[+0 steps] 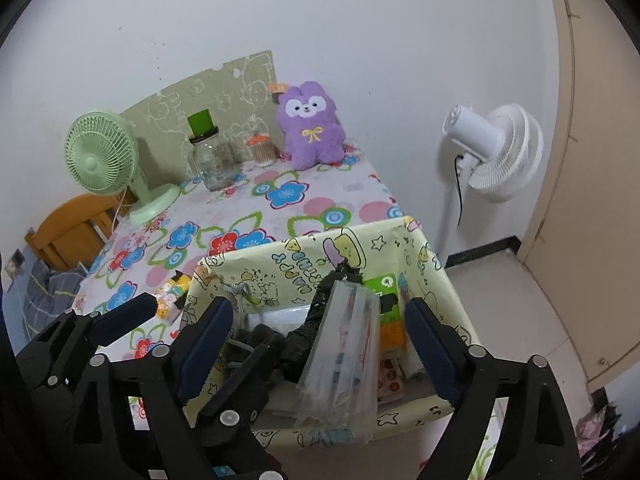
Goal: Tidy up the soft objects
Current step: 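Lower the sock and straw bag into the yellow box and open both tools, then withdraw both tools from the box toward the cartoon snack packet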
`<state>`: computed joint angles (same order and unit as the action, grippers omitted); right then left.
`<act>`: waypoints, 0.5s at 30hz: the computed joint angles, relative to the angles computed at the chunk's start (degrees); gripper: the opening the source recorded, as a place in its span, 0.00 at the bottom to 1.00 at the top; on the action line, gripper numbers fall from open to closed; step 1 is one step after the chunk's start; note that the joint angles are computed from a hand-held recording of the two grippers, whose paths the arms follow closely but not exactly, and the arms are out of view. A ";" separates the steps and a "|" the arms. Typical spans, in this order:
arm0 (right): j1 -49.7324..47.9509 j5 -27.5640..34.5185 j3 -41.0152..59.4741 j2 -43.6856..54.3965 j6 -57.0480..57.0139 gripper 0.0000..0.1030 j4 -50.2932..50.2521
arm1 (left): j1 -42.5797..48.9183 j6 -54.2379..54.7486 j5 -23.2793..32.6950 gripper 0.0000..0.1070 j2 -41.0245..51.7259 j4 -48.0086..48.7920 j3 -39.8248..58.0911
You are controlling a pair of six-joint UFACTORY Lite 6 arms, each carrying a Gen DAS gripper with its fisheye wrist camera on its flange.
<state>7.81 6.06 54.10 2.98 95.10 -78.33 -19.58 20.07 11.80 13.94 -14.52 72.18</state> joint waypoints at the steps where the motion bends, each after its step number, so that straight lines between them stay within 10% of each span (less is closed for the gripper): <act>1: 0.33 0.52 -0.20 -0.48 0.02 0.91 -0.20 | 0.11 1.15 -0.05 0.91 -0.43 -1.11 -0.36; 15: 5.63 5.83 -2.98 -6.80 -2.33 0.91 3.93 | 3.16 20.75 0.65 0.92 -8.25 -19.45 -6.60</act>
